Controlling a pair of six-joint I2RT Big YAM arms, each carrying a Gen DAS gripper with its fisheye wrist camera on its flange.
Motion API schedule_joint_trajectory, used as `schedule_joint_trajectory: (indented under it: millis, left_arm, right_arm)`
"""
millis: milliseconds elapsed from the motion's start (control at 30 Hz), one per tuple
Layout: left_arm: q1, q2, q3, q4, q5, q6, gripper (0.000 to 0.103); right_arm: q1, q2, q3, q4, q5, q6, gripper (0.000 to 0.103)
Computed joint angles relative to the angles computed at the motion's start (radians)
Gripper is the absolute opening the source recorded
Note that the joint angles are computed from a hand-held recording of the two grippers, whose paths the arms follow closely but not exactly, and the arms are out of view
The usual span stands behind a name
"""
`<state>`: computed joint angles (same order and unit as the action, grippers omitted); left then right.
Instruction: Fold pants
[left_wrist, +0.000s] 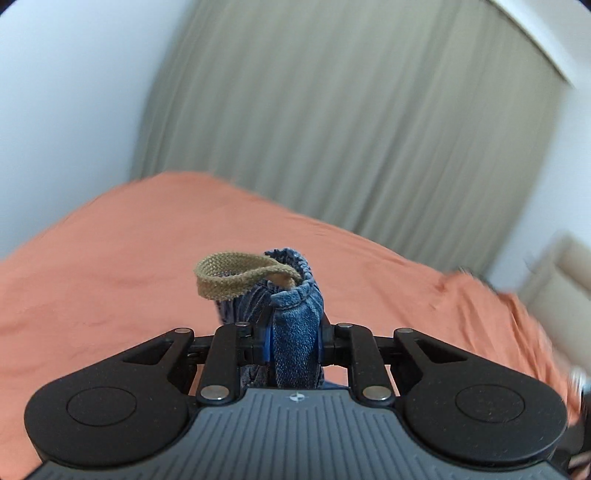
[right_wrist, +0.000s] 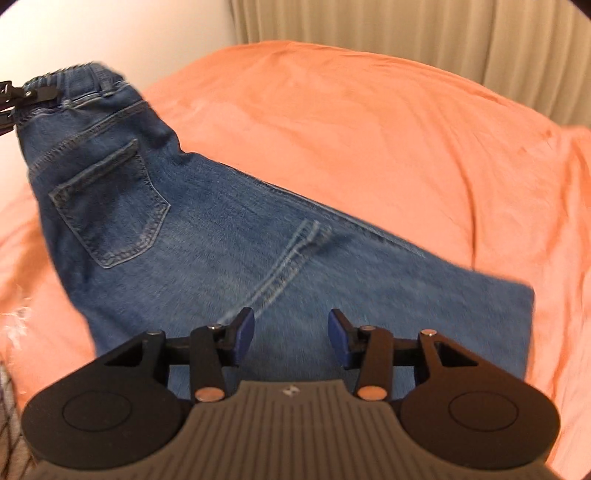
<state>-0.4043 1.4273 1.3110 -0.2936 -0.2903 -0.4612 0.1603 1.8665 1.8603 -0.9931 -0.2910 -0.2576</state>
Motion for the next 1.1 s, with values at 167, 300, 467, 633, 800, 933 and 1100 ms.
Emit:
schedule_joint_trajectory:
  millis: [167, 300, 467, 633, 800, 933, 1100]
  left_arm:
    - [-0.139, 0.156, 0.182, -0.095, -0.019, 0.118, 0.022]
    - [-0.224, 0.285, 0.281, -0.175, -0.030, 0.215, 0.022]
    - [-0.264, 0.387, 0.360, -0.318, 0.072, 0.204, 0.024]
    - [-0.227, 0.416, 0.371, -0.344, 0.281, 0.101, 0.049]
    - [-0.179, 0.415, 0.424, -0.393, 0.438, 0.066, 0.056]
    - [-0.151, 0.395, 0.458, -0.451, 0.402, 0.147, 0.056]
    - [-0.102, 0.401, 0.491, -0.503, 0.330, 0.216, 0.056]
  right_arm:
    - [-0.047, -0.098, -0.134, 0.044, -0.031, 0.004, 0.042]
    - [-0.084, -0.153, -0.230, 0.083, -0.057, 0.007, 0.042]
    - [-0.123, -0.187, -0.306, 0.091, -0.102, 0.012, 0.041]
    - [-0.132, -0.208, -0.352, 0.126, -0.126, 0.006, 0.041]
    - [-0.126, -0.198, -0.326, 0.148, -0.165, 0.028, 0.041]
    - [-0.115, -0.165, -0.273, 0.164, -0.239, 0.126, 0.041]
    - [-0.088, -0.081, -0.175, 0.204, -0.289, 0.300, 0.046]
